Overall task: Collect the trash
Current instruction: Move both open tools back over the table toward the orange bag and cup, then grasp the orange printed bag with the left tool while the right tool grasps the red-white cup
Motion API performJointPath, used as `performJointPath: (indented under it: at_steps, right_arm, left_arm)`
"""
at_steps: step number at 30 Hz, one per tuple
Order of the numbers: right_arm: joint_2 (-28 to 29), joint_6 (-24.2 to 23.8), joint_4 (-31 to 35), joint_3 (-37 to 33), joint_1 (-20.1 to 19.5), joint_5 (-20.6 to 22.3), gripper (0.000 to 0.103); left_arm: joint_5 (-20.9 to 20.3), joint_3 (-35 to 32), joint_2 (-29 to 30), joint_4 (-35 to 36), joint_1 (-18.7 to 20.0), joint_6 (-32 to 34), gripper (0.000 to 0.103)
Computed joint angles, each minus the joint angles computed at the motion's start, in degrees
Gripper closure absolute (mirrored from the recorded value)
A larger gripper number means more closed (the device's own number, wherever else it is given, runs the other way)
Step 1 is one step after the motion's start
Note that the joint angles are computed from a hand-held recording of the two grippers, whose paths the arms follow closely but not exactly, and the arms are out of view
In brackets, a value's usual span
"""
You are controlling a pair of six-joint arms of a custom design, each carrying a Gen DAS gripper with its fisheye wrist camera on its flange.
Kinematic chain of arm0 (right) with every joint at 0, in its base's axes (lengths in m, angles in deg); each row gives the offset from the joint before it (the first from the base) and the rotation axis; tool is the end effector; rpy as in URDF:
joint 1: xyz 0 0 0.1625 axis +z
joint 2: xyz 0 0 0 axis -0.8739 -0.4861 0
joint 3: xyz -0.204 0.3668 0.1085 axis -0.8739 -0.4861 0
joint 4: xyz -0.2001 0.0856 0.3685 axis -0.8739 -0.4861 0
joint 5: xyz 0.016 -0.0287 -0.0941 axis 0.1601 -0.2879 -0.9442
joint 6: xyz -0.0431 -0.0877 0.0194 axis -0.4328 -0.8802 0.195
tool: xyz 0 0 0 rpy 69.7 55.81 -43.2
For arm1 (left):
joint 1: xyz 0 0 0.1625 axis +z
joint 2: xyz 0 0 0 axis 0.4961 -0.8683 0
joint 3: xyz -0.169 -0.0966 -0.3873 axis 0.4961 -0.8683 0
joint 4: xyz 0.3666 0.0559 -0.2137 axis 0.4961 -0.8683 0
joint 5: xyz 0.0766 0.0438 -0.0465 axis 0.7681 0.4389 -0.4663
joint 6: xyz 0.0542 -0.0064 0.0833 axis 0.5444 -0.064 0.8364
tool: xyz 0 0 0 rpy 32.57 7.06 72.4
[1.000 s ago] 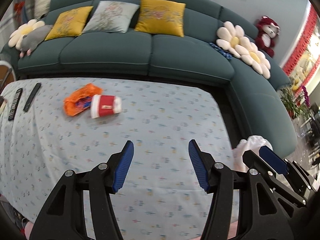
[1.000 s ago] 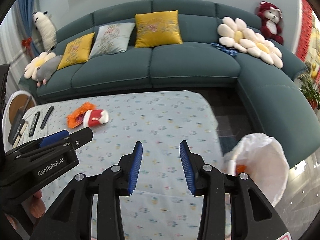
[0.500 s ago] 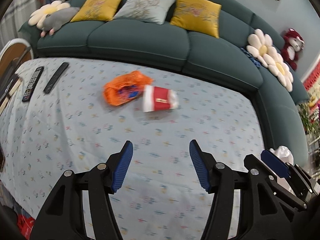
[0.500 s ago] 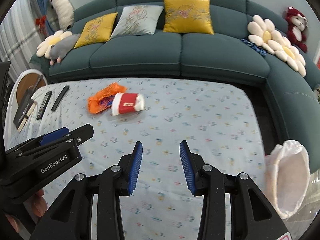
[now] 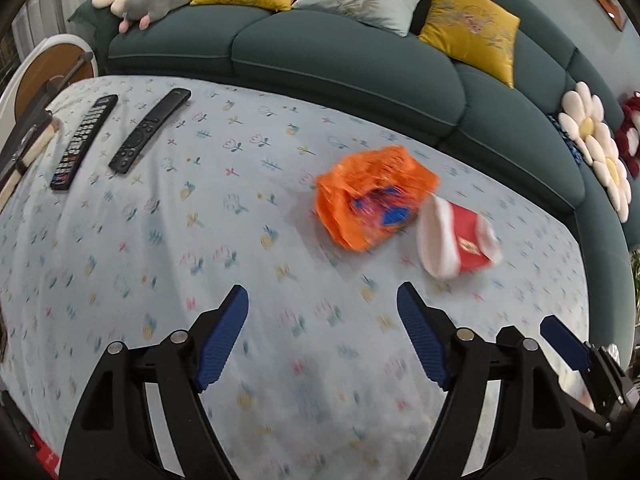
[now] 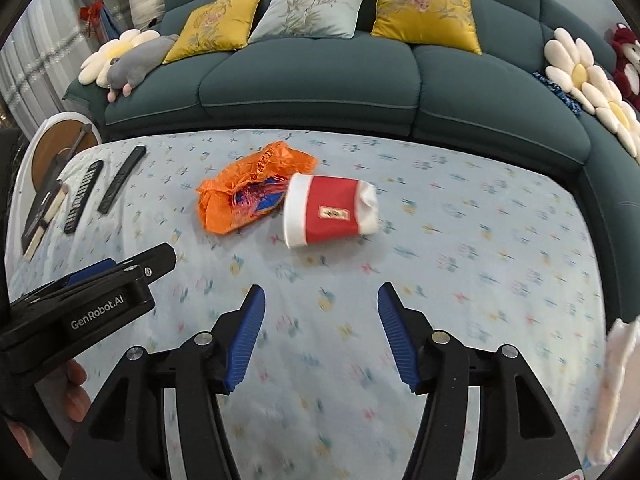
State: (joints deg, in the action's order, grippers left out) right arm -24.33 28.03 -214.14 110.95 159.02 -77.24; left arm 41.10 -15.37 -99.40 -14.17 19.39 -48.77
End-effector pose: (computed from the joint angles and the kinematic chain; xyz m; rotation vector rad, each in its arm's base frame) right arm 0.2108 -0.8175 0.2288 1.1067 -2.4039 0.2286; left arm -0.3320 -0.7195 0.1081 -0.7374 2.0835 -0.9948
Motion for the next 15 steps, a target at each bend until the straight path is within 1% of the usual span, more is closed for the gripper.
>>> performJointPath:
  at_steps: [2,5,9,10,12,13,14,15]
  right_arm:
    - [2.9,0.8,-0.3,-2.2,0.3,-0.8,0.046]
    - [6.4,1.9,-0.2,-5.5,0.4,-1.4,0.046]
    - [10.8,1.4,-1.4,-9.8,0.5,-2.7,0.046]
    - [11.7,1.2,-1.6,-10.8,0.5,-3.0,0.046]
    - [13.8,1.1,-2.0,-13.1,0.3,-4.1,0.046]
    - [13.8,1.1,-2.0,-13.1,0.3,-4.1,0.046]
    - [14.1,0.0,-4.3,-12.9,0.2,-4.0,0.045]
    - [14.3,-0.9,-5.1,-13.0,0.1,-3.8,0.045]
  left_arm:
    - [-0.2,1.3,-0.5,-5.2,1.6,3.7,0.03]
    - [-0.6,1.0,-0.1,-10.2,3.7,8.6,0.03]
    - [-1.6,-1.0,1.5,-16.4,6.2,15.6,0.031]
    - [-1.9,-2.1,2.2,-16.4,6.9,16.6,0.033]
    - [-2.7,-3.8,3.3,-16.4,7.7,18.5,0.044]
    - [-3.1,-4.7,3.9,-15.8,8.1,19.1,0.045]
    - [-1.7,-5.0,4.3,-15.2,7.9,19.2,0.048]
    - [-1.4,-5.3,4.7,-15.8,7.9,20.4,0.058]
